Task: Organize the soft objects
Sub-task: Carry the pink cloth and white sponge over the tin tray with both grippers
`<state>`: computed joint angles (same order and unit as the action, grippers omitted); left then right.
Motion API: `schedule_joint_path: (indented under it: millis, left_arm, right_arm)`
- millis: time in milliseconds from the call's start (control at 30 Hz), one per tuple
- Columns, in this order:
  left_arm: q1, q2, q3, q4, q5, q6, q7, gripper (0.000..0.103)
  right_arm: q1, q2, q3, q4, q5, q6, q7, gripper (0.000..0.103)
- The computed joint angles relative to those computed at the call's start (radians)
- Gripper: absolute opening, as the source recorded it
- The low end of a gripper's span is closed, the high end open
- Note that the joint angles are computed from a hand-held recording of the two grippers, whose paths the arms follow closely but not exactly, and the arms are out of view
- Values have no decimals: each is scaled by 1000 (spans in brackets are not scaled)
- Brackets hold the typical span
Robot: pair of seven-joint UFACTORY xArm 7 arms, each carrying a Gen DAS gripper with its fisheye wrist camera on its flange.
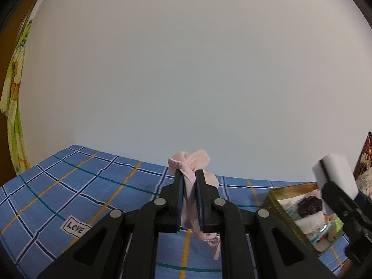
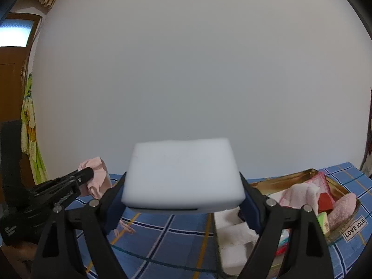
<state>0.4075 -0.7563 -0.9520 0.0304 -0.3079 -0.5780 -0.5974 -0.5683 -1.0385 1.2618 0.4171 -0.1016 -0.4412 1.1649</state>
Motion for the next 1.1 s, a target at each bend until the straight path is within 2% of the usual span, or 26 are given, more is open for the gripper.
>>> schedule_joint_path:
  millis: [233, 567, 1100]
  left_arm:
    - [-75, -125, -32, -7, -1, 100, -88, 11]
    - [-76, -217, -97, 63, 86, 193, -228, 11]
    - [7, -265, -155, 217, 289, 213, -390, 11]
  right_arm:
    - [40, 0, -39, -30, 1, 14, -11, 86]
    - [120, -37, -128, -136, 25, 2, -58, 86]
    - [176, -60, -251, -258, 73, -19, -141, 86]
